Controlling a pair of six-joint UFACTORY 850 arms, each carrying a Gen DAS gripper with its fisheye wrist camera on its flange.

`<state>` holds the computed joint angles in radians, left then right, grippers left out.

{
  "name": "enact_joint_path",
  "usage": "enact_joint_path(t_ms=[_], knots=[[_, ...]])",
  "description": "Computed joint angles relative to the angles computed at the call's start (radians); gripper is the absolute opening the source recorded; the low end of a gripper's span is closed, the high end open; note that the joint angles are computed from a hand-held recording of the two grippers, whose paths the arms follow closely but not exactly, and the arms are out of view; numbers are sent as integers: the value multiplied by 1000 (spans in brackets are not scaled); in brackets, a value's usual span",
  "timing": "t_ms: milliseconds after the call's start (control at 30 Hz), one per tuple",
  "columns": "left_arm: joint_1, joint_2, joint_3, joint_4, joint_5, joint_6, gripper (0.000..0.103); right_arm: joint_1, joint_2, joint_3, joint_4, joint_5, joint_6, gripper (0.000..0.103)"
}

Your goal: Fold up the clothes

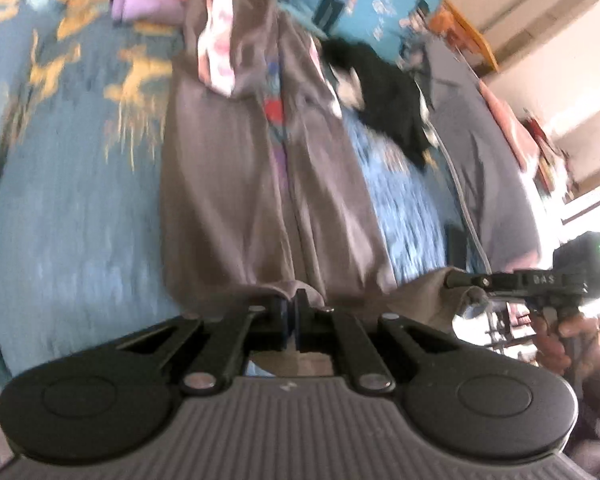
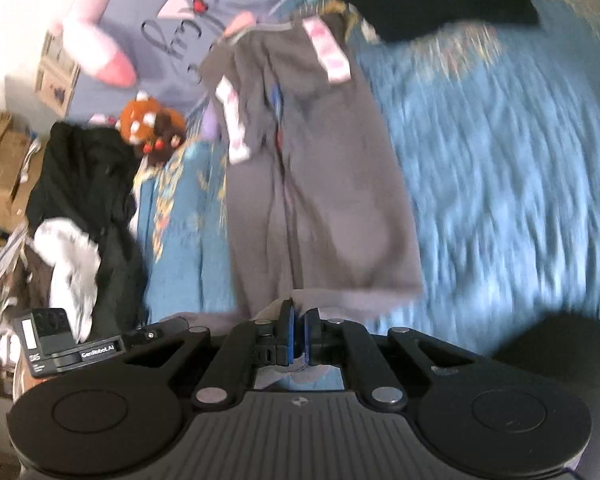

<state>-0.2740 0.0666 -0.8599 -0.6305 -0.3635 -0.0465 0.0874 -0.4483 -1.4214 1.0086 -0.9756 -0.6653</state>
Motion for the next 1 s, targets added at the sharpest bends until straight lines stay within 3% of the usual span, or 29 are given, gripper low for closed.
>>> enact_joint_path(t_ms=[167,300,500,567,633,733,867,1000], knots=[[74,-214,-219,201,-50,-153,5,39,-161,-225,-114,61,175,5],[109,-345,-329,273,-77,-230,5,58,-275,-354,-192,68,296,5],[122,-434,-394,331,-82,-290,7,57,-387,-473,-169,44,390,15],[127,-432,-392,321,-74,-290,14,49,-413,-504,-126,20,404,27],[134,-423,-389,319,-73,-293,39,45,-427,-527,-106,17,411,32],[139,-409,-406,330,-85,-275,43,48,-444,-571,-112,18,419,36],[113,-375,-425,548,-86,-430,53,44,-407,-538,-9,108,293,38],[84,-316,-395,585,-38,-363,85,42,-338,-458,83,202,105,43]])
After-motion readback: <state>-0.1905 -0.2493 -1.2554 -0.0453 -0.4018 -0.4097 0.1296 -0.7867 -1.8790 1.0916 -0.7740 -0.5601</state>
